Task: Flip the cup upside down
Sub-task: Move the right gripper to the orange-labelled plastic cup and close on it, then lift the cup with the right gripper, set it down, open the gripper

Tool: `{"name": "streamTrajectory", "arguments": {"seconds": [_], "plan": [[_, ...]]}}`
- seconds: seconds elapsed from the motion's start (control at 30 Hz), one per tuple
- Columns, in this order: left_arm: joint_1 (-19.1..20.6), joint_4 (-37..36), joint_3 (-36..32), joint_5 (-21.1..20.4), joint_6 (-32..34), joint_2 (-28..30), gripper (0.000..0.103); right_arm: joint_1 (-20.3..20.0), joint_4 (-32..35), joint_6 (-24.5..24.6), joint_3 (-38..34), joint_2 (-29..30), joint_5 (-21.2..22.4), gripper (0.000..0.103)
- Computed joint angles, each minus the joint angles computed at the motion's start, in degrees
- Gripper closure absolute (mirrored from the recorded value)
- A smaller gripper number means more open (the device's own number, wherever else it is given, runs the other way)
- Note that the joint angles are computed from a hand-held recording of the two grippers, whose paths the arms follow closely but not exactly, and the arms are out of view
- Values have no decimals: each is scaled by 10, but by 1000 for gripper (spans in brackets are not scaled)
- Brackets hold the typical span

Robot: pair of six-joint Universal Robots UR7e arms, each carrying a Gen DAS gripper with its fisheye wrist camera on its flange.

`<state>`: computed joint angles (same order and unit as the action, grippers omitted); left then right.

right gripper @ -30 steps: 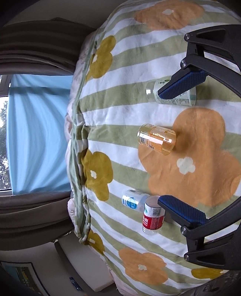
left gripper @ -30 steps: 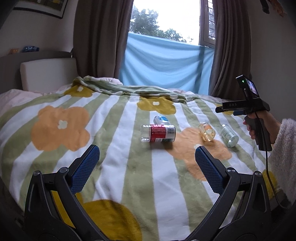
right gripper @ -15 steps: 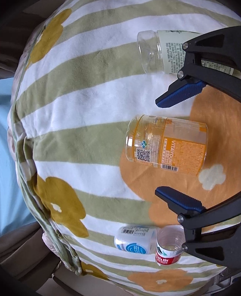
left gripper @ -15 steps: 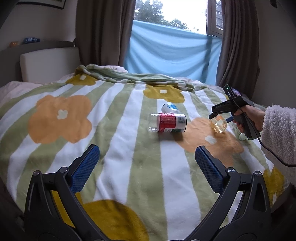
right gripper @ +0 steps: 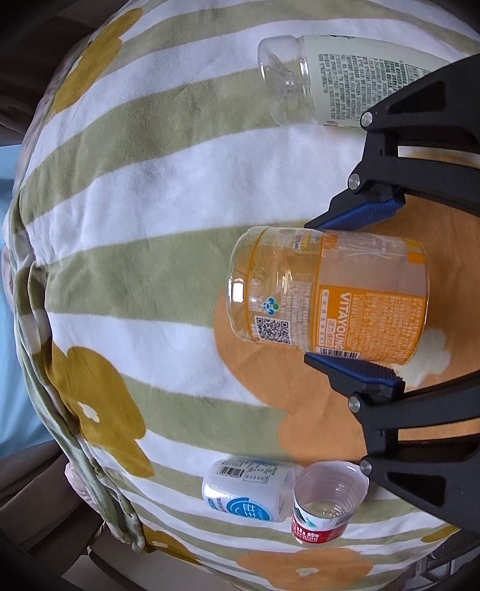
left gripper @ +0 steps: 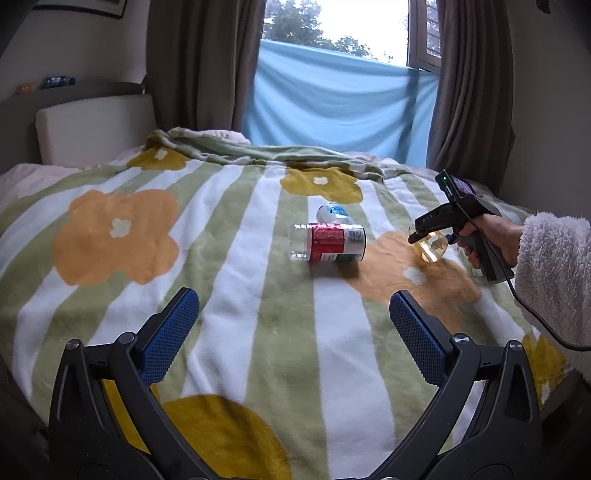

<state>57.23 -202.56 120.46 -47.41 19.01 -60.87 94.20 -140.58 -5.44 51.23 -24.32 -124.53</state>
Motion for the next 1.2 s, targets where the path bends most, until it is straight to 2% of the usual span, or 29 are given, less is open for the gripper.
{"name": "streamTrajectory", "arguments": {"seconds": [0.23,0.43,0.63,0.73,0.87,1.0,1.2], "plan": [[-10,-5,11,-6,-5,-9,0,23,-58,-40,107,-64,49,46],[-25,-13,27,-10,-5,-19,0,50,-123,-88,241,-139,75,46],[-41,-21,43,-10,-13,-27,0,66,-218,-128,390,-195,84,46],[-47,-23,51,-16,-21,-33,0,67,-281,-146,448,-201,75,46],[-57,-19,59,-9,-25,-38,0,53,-326,-116,494,-200,99,46],[-65,-25,68,-3,-23,-42,0,52,-383,-111,511,-178,78,46],[-71,-28,71,2,-22,-44,0,54,-407,-107,506,-149,48,46]]}}
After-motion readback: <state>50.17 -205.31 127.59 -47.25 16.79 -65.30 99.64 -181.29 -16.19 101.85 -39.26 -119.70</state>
